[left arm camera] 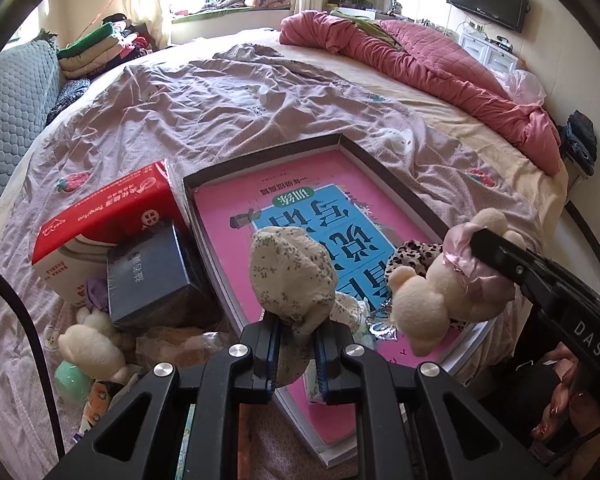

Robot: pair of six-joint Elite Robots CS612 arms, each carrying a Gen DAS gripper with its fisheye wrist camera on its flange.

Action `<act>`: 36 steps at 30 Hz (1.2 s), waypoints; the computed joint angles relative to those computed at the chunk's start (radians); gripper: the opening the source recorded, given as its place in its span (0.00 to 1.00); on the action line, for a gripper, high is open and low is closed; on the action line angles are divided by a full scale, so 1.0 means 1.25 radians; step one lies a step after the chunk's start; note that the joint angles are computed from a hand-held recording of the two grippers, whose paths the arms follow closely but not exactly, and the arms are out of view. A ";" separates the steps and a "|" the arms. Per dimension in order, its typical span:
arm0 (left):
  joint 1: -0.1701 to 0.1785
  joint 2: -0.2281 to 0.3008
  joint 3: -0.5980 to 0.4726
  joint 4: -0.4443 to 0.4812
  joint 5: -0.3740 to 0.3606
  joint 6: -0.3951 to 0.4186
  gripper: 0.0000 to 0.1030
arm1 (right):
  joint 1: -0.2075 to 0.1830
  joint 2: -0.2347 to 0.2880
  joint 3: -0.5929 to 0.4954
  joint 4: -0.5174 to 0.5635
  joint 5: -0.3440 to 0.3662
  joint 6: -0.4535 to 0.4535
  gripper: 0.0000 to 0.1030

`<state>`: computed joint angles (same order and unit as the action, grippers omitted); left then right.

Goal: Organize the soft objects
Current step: 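Carry the floral cloth with the left tool over the tray while the right tool carries the plush toy, then open the right tool to drop the plush toy on the tray while the left tool releases the floral cloth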

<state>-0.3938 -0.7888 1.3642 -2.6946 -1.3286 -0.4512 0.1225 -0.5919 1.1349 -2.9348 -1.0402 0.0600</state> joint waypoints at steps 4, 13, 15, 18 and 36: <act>0.002 0.009 -0.010 0.008 -0.012 0.002 0.15 | 0.003 0.004 -0.005 0.023 -0.010 -0.016 0.15; 0.003 0.021 -0.022 0.025 -0.020 0.005 0.15 | 0.011 0.016 -0.017 0.064 -0.062 -0.050 0.18; 0.003 0.022 -0.021 0.022 -0.019 0.007 0.15 | 0.010 0.019 -0.020 0.070 -0.062 -0.044 0.19; 0.004 0.022 -0.022 0.024 -0.021 0.004 0.15 | 0.010 0.023 -0.023 0.076 -0.067 -0.039 0.20; 0.003 0.018 -0.018 0.015 -0.026 0.012 0.19 | 0.008 0.024 -0.021 0.077 -0.101 -0.005 0.52</act>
